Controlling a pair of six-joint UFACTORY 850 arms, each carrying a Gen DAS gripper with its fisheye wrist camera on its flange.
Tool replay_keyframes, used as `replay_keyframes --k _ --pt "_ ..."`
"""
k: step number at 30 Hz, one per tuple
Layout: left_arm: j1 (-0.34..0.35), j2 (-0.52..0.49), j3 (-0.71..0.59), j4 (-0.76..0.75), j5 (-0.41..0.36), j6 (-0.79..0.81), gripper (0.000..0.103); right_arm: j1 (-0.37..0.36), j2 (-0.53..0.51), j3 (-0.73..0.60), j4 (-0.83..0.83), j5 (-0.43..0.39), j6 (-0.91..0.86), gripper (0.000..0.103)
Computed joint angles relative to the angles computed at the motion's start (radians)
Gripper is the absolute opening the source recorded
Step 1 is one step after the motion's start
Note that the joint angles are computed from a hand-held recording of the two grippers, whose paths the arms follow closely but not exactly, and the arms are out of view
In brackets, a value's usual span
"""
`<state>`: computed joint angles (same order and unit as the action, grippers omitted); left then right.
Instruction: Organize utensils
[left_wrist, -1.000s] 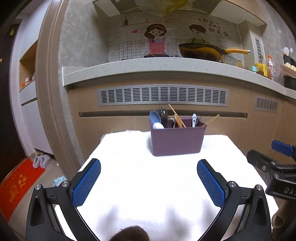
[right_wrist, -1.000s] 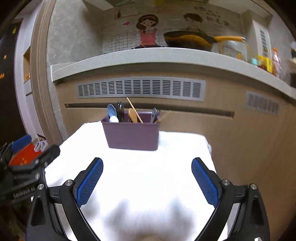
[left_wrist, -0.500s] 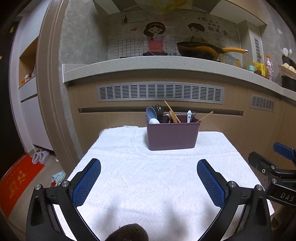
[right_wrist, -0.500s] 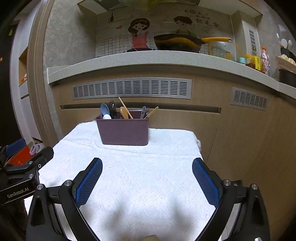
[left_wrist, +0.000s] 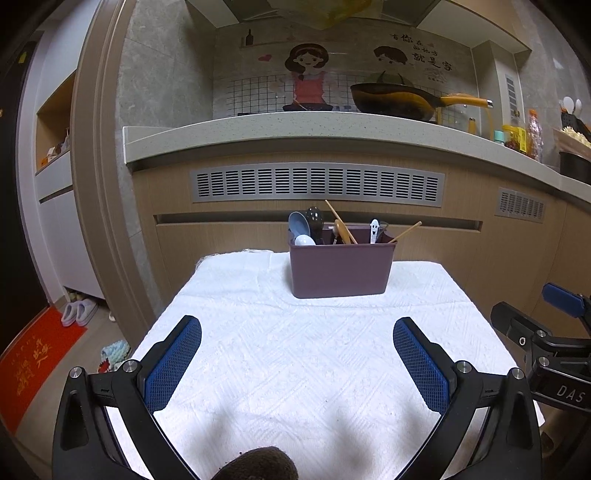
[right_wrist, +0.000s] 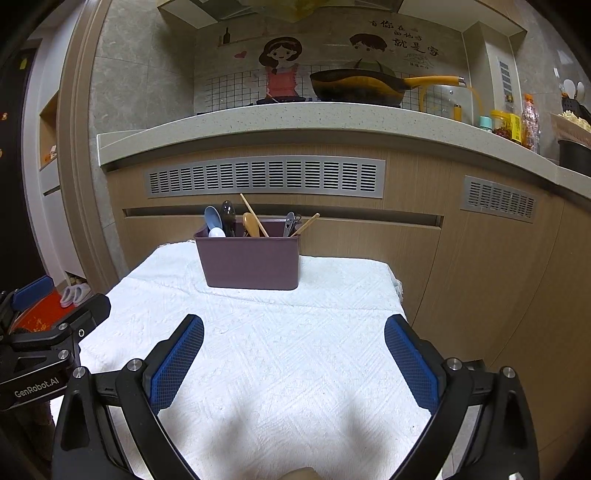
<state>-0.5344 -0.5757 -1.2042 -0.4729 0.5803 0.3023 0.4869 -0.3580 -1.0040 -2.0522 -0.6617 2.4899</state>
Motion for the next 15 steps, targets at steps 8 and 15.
replay_keyframes --k 8,15 --pt "-0.001 -0.001 0.0 -0.002 -0.001 0.001 0.103 0.0 0.001 -0.001 0.005 0.006 -0.002 0.097" --pt "-0.002 0.006 0.006 0.011 -0.006 -0.007 0.103 0.0 0.001 0.0 0.0 0.006 0.001 0.098"
